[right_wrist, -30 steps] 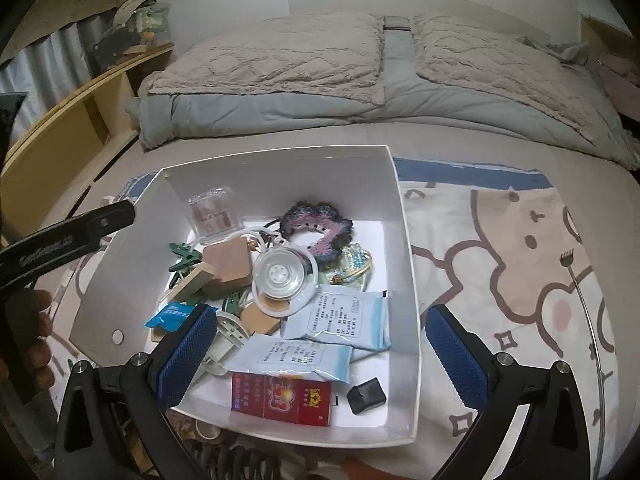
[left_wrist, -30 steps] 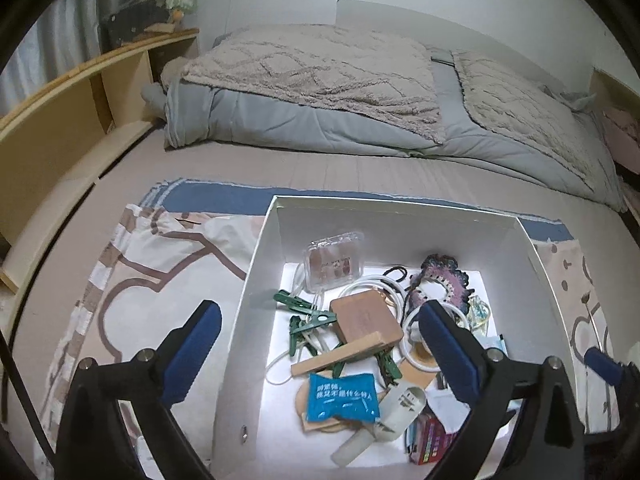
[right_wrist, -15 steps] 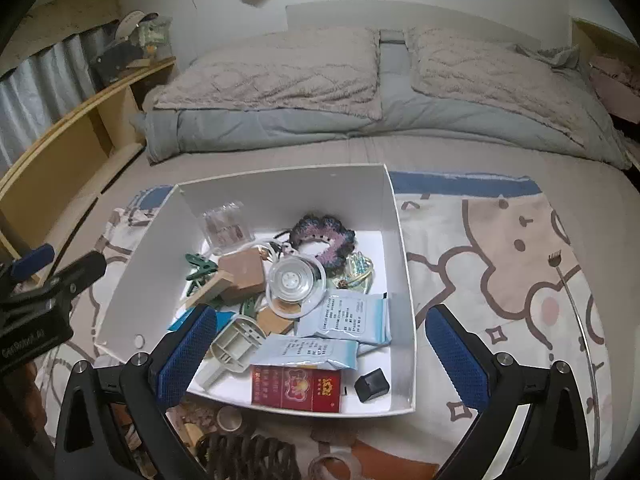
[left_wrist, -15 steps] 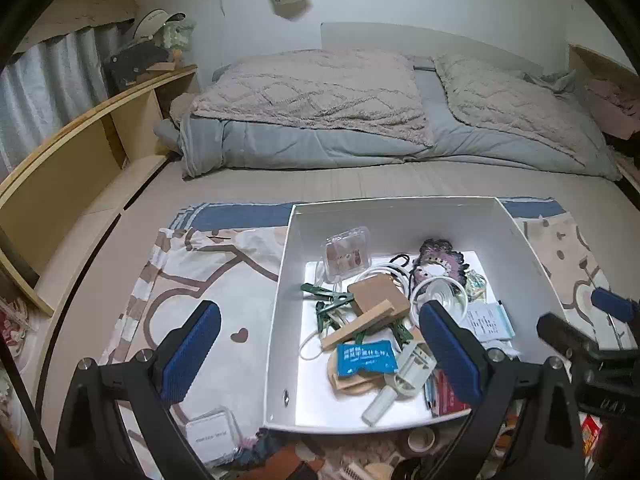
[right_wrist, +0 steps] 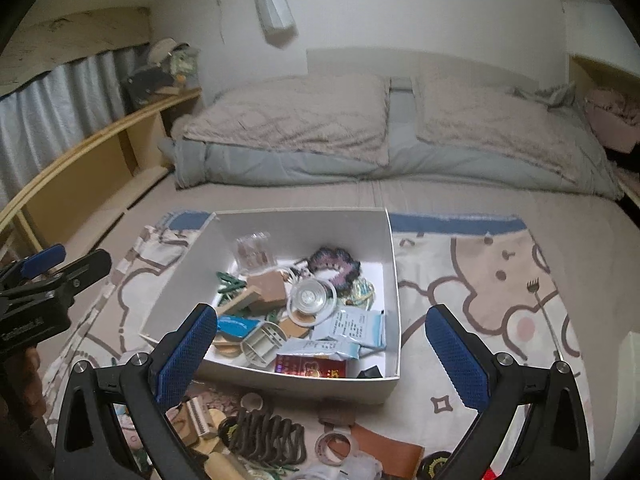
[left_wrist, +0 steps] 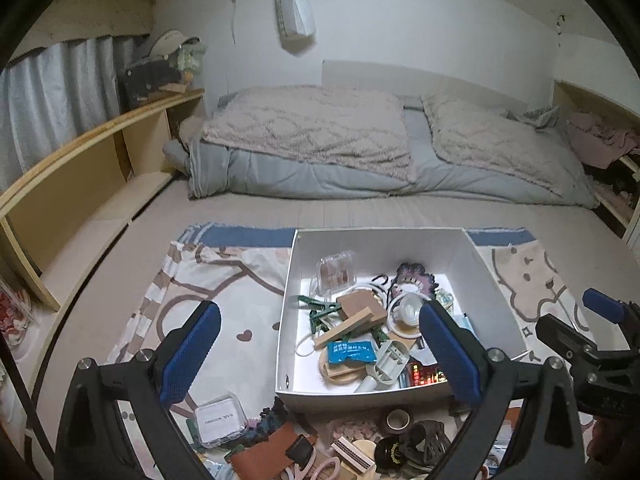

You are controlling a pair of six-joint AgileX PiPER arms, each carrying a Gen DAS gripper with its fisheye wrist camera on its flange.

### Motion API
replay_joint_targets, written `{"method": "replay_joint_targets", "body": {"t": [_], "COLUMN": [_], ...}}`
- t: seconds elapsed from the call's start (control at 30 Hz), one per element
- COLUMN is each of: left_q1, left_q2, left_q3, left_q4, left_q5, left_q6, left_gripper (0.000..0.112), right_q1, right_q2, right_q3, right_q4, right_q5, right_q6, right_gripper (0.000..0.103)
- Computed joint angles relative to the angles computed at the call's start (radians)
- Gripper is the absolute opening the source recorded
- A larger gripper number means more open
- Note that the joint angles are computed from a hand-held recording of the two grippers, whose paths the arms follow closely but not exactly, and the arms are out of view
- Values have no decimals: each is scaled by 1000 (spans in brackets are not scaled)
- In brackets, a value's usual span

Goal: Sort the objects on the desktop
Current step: 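Withdraw both open tools from the box toward the item pile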

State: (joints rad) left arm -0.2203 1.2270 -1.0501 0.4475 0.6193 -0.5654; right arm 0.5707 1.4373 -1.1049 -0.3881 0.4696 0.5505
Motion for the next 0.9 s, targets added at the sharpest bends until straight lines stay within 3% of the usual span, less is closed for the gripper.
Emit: {"method": "replay_joint_targets", "body": {"t": [0.43, 0.9], "left_q1": [-60, -87], "left_q2": [-162, -266], "left_q3": [83, 138], "left_q4": [103, 26], "left_q5": [30, 28], "left_q6": [-46, 46], "left_gripper": [100, 100], "right_q1": [89, 132], "right_q2": [-164, -235], "right_q3": [100, 155], "right_q4": [-203, -268], "right_q5": [15, 69], "right_q6": [152, 193], "right_gripper": [103, 103]}}
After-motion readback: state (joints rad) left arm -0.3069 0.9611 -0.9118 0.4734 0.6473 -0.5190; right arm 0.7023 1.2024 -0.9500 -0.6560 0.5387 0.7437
